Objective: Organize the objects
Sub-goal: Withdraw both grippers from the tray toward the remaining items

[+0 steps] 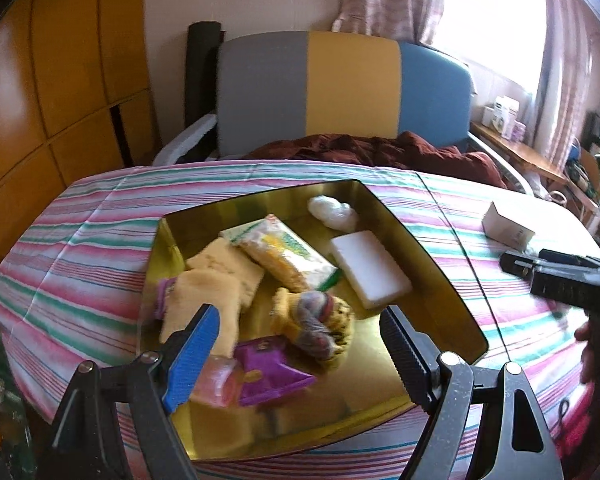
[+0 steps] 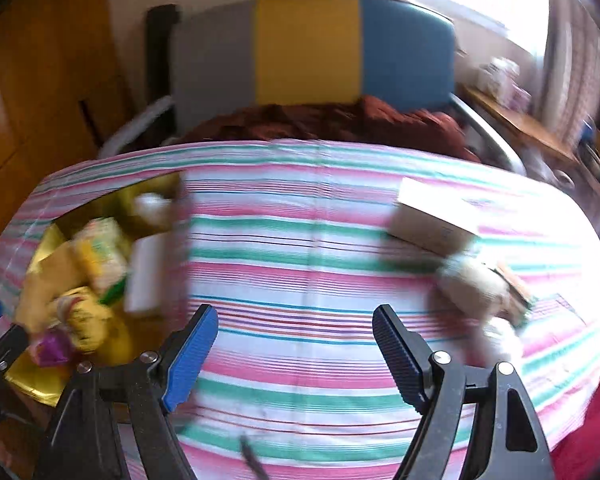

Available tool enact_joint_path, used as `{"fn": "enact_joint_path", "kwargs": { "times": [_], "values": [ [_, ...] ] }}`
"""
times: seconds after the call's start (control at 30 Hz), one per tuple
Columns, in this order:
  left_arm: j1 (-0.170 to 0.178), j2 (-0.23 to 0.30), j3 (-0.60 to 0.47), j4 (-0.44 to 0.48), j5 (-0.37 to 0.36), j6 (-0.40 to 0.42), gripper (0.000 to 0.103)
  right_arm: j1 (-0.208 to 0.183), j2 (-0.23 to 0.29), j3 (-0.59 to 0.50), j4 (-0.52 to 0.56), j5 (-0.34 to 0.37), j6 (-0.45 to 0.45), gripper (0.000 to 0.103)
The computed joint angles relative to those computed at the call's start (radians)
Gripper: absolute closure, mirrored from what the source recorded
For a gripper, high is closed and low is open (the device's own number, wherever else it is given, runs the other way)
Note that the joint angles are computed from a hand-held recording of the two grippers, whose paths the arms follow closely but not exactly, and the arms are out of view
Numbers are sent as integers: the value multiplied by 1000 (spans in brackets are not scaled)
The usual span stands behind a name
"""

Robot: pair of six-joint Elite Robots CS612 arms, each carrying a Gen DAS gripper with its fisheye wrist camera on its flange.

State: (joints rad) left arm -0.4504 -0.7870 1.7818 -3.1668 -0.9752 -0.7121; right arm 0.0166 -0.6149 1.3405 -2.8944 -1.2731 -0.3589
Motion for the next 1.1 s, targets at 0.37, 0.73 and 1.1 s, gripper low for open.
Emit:
{"fn": "enact_joint_path", "kwargs": {
  "times": [0.37,0.73,1.1],
  "values": [
    [-17,25,-70,-6,-12,129,19,-71,67,-160,160,-171,162,22],
    [-33,43,-121,-11,-16,223,18,-126,94,-213,285,-74,370,22],
    [-46,66,-177,-3,-31,306,18,-146,96,-214,286,-6,447,22]
  ]
}}
